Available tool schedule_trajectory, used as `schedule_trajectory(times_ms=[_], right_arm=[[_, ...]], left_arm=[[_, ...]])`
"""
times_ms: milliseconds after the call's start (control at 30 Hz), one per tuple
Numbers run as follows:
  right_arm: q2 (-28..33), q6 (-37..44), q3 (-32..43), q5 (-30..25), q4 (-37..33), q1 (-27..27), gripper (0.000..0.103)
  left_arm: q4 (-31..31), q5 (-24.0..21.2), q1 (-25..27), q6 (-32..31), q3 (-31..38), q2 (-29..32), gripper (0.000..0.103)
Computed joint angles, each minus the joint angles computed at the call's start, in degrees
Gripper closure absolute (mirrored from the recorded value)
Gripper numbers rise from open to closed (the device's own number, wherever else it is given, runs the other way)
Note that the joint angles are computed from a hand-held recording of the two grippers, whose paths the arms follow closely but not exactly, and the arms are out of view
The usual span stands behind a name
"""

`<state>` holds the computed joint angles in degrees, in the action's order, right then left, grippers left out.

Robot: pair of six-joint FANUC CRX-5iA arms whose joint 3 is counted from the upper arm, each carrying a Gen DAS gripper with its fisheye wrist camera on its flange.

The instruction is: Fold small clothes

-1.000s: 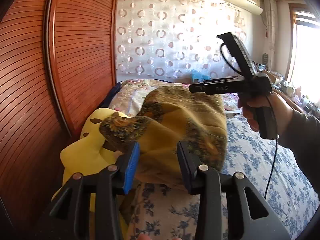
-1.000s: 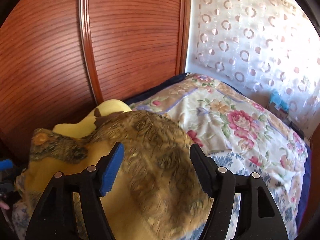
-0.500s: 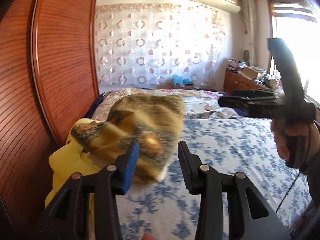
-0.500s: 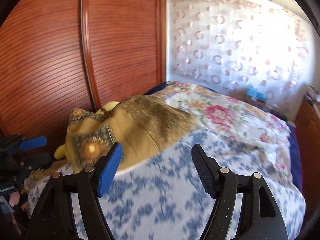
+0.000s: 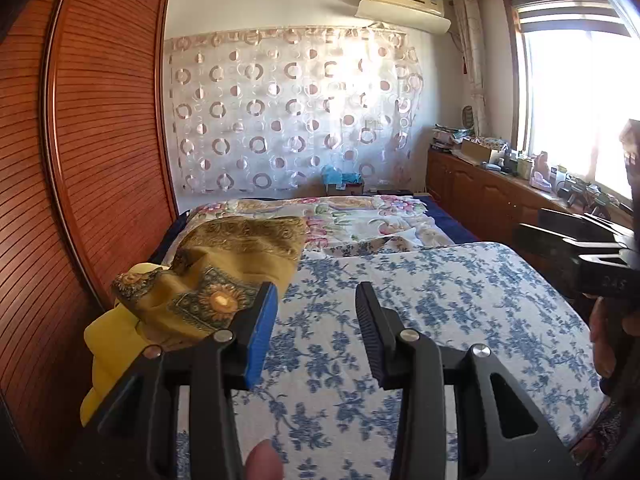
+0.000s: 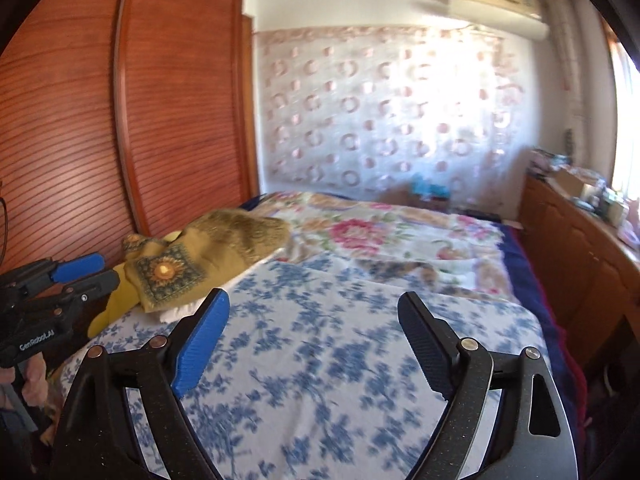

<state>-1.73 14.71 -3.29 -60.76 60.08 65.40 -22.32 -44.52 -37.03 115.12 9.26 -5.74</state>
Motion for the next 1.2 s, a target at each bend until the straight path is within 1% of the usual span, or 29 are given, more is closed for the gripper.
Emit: schedule_trajectory(times_ms=[67, 167, 300, 467, 600, 1200], right_arm=[[-1.32, -2.75, -1.37, -3.93, 2.23, 1.67, 0.014], [-3.22, -6.6, -3.41, -9.56, 5.24, 4.03, 0.014], [-5.03, -9.7, -5.02, -13.82, 7.01, 6.17, 0.014], [-6.36, -11.86, -6.29, -17.31, 8.63, 8.17, 0.014], [-6.43, -12.68, -6.52, -18.45, 9.14, 8.94, 0.014], [-7.38, -12.79, -7.25, -19.17, 9.04, 9.69, 0.014]], left_arm=[[-0.09, -0.62, -0.62, 0.45, 0.79, 0.17, 0.064], [0.19, -0.3, -1.21, 0.72, 0.69, -0.14, 0.064], [0.54, -0.96, -2.05, 0.23, 1.91, 0.23, 0.064], [0.26, -1.02, -3.12, 0.17, 2.87, 0.29, 0.063], [-1.07, -1.46, -3.93, 1.02, 3.47, 0.2, 0.063], [-0.64, -1.34, -3.6, 0.92, 3.06, -0.18, 0.063]])
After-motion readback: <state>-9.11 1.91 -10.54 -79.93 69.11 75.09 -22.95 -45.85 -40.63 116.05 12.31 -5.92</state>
